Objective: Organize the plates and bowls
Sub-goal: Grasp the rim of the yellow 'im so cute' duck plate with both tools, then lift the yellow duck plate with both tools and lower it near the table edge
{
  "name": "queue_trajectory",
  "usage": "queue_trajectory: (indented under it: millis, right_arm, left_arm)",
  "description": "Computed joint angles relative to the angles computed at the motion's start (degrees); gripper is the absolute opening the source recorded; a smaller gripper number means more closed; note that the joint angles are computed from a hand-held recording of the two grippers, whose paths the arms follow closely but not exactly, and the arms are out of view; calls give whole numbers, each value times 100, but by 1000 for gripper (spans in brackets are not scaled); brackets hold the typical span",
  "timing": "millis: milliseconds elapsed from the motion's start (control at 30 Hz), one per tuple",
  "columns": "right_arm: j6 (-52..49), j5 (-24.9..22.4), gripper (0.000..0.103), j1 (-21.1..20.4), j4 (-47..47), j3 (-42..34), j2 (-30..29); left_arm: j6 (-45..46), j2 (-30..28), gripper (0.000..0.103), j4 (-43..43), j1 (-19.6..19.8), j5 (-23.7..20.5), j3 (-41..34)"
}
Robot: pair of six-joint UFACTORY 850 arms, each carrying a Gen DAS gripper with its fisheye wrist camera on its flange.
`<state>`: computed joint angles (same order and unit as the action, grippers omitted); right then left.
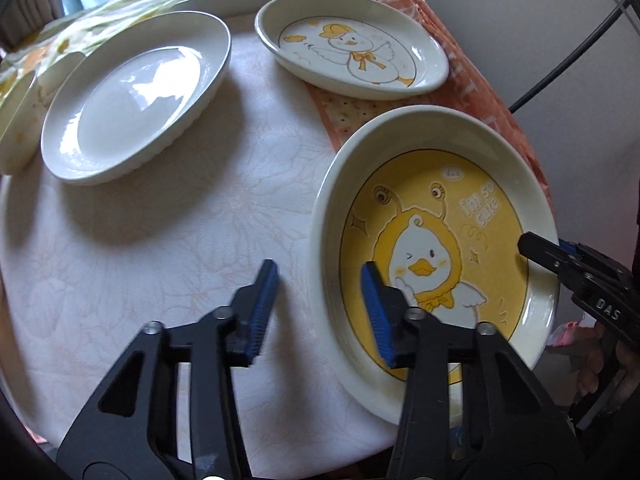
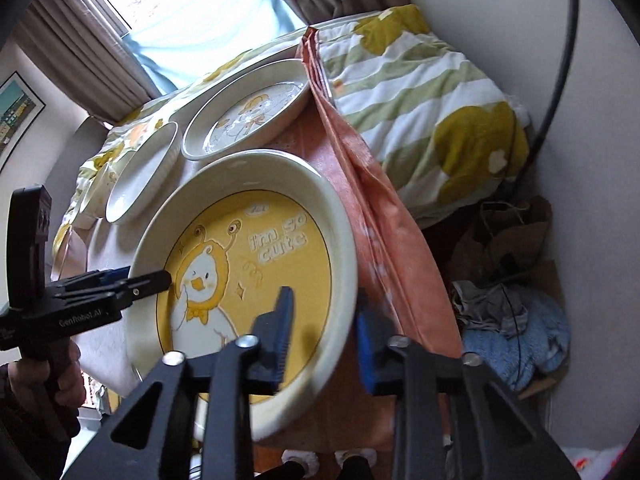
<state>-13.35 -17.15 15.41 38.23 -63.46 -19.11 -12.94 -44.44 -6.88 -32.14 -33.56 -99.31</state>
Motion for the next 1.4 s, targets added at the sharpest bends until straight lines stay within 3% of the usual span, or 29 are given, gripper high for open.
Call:
queue_trajectory:
  millis: [100,167,433,833,1133,1400]
  right_arm:
    - [-200,-78,16,-65,100,-63,-71]
    - [-252,-134,12,-87,127,-74,-88]
    - [-94,-349,11,-115,-178,-191,-130]
    - [-85,-387,12,-24,-447,-335,-68]
    - [16,-500,12,425,-796,-920,-238]
    - [67,-697,12,1058,-843,-1716,-867]
  left_arm:
    - [109,-34,19,-218,5,-78,-75]
    - [-121,-48,19,47,-44,-122,-115]
    - [-713,-54,19,691,-136,-161,-173]
    - [-1314,511,19,1309,-116,119,401]
    - [-2015,1407,19,1815,197,476,1427]
    - [-2207,2060,19,1929,835,733,2444]
